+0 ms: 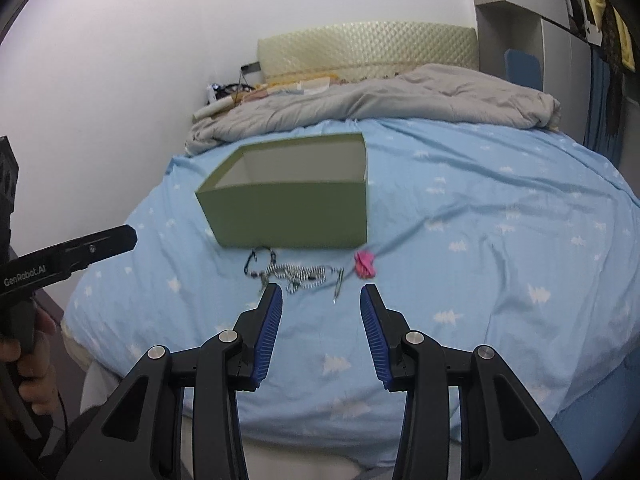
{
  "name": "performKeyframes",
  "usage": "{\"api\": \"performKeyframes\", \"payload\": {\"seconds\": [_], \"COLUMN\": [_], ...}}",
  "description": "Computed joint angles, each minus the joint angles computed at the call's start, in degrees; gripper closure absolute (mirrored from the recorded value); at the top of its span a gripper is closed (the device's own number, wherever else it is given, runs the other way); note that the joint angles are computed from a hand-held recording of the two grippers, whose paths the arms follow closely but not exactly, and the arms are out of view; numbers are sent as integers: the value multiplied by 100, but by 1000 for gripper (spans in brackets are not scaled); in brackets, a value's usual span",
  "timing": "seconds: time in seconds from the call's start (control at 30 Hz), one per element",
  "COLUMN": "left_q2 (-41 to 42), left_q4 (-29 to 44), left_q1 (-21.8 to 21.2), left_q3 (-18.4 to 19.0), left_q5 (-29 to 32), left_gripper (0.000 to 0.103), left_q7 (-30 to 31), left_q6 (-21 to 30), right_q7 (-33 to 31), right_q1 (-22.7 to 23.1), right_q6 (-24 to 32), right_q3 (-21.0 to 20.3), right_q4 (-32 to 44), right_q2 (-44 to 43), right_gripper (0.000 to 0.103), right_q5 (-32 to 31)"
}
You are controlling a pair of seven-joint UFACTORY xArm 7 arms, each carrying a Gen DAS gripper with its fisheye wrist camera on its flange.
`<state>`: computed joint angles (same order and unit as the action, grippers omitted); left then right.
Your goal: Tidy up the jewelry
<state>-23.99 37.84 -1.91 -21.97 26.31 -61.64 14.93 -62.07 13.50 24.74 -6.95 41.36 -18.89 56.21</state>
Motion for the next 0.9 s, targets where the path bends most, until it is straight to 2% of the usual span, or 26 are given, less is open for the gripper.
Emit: {"api": "performKeyframes", "payload": {"seconds": [0.2,0.33,0.5,0.57,0.67,0.8,0.9], "left_q2": [431,679,1123,1372,1773,2260,2602], "left_q4": [-32,-38,103,200,386,650,826], "left_q1": [55,102,-8,-84,-228,-515,-721], "left_q3": [76,99,276,366,546,864,1054], "left_q5": [-24,9,-23,-34,52,106,-239], "left_gripper": [40,40,40,49,54,60,63], "left_q7": [-71,-114,8,64,110,192,587], "left_q6": [-424,-670,-838,-927,-987,-1011,-1082], "right_q7": [-49,-138,-155,-107,-78,-48,10], "right_q1": [-2,-60,-182,-236,-316,-438,-540], "right_q6": [-81,59,79,58,42,7,-5], "right_q3": [38,67,243,320,429,583,705], "right_q4": [98,188,320,389,526,737,891], "right_q2": [270,410,666,814,1065,1424,1674], "right_gripper": [65,65,65,65,71,73,73], "right_q5": [116,321,344,296,241,240,178]}}
